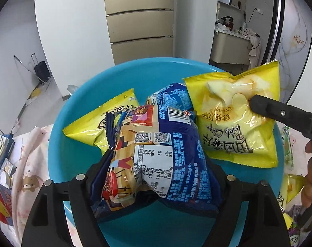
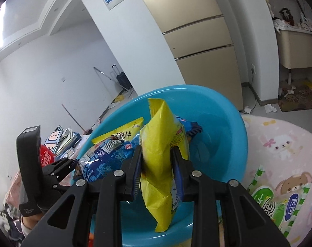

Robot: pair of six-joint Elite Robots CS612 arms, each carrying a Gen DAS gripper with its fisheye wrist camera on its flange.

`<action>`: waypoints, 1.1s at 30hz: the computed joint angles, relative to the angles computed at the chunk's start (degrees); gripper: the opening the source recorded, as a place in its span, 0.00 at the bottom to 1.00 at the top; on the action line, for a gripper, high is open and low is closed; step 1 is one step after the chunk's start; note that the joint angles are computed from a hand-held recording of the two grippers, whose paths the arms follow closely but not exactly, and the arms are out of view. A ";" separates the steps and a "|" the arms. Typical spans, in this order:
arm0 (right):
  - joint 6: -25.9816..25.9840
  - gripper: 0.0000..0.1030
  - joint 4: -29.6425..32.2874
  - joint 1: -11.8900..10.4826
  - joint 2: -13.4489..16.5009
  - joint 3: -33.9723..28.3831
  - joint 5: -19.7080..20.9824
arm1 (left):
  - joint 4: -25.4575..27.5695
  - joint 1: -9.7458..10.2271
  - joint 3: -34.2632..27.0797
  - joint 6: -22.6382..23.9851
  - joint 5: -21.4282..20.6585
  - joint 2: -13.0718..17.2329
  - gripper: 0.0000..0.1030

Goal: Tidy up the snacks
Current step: 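Carry both bags over the blue basin and release them inside, then withdraw both tools from the basin toward the remaining snacks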

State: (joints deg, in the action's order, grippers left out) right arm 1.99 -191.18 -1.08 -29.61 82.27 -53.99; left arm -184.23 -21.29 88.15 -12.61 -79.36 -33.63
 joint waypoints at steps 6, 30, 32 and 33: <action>3.78 0.84 -1.19 0.09 -0.41 0.40 -3.29 | -0.77 1.21 -0.34 1.16 -7.28 0.22 0.86; 1.16 1.00 -27.60 0.44 -6.87 9.59 -7.54 | -29.16 1.99 10.46 -10.84 -4.67 -7.37 1.00; 1.19 1.00 -28.93 0.47 -7.50 10.43 -7.57 | -30.59 1.28 11.58 -9.32 -3.51 -8.36 1.00; 1.00 1.00 -29.16 0.32 -7.71 10.71 -7.31 | -31.47 1.07 12.02 -8.91 -3.36 -8.69 1.00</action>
State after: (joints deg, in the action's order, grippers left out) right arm 2.99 -220.35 -0.76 -37.32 92.98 -61.30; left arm -215.70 -20.23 100.17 -21.52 -82.73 -42.32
